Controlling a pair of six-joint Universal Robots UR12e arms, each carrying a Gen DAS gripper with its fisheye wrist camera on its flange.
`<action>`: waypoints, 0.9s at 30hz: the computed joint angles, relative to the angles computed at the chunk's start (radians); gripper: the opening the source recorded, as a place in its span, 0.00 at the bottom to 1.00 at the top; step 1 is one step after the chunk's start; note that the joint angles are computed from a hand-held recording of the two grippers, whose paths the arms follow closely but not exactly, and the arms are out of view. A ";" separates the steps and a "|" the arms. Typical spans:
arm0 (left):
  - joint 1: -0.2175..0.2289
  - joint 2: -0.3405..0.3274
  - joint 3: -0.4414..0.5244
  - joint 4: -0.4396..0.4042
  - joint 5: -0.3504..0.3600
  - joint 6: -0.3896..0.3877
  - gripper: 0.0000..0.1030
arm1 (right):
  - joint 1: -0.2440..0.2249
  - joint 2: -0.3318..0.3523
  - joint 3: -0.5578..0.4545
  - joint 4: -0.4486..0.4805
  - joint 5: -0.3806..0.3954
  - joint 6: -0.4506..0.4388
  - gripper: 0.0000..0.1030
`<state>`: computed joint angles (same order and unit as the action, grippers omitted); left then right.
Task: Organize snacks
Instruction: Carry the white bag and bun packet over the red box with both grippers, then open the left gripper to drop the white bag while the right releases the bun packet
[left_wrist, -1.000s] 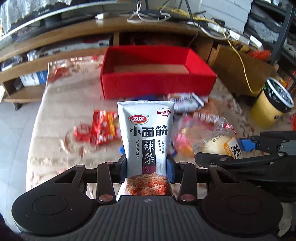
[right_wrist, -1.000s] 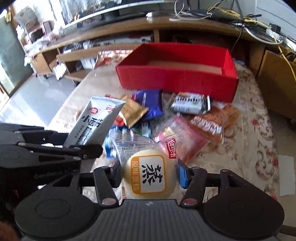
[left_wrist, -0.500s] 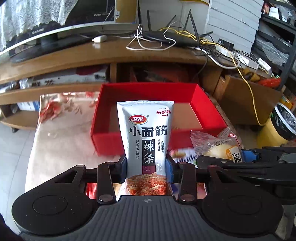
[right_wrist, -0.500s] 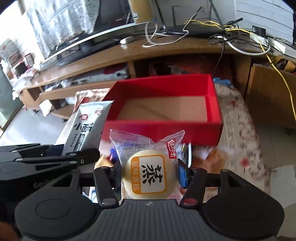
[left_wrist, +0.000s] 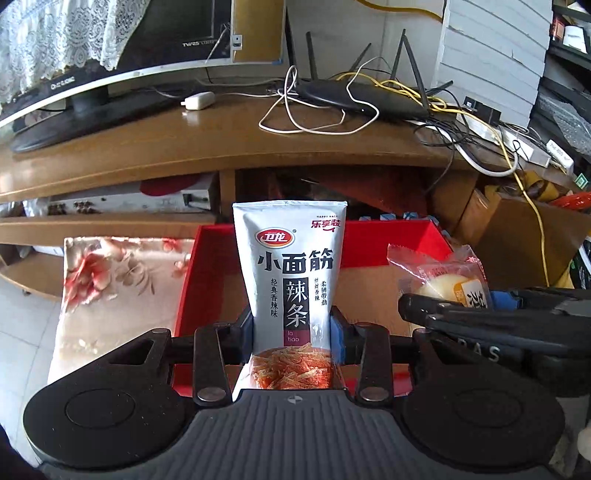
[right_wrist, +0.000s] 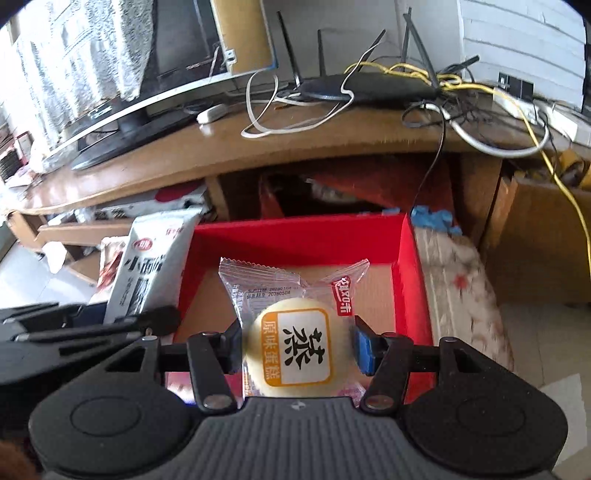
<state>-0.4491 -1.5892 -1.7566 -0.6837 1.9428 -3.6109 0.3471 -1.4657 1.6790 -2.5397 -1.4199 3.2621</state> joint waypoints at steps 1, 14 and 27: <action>0.001 -0.006 0.005 -0.002 0.006 0.005 0.45 | 0.000 0.009 -0.008 -0.001 -0.004 0.002 0.55; 0.027 -0.054 0.031 -0.045 0.022 0.007 0.44 | 0.008 0.088 -0.064 0.015 -0.026 -0.016 0.55; 0.036 -0.069 0.028 -0.094 0.015 -0.009 0.45 | 0.019 0.122 -0.075 0.052 -0.045 -0.055 0.55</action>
<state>-0.4132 -1.6582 -1.7289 -0.7779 1.9577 -3.6196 0.3665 -1.3441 1.6043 -2.4878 -1.4647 3.2069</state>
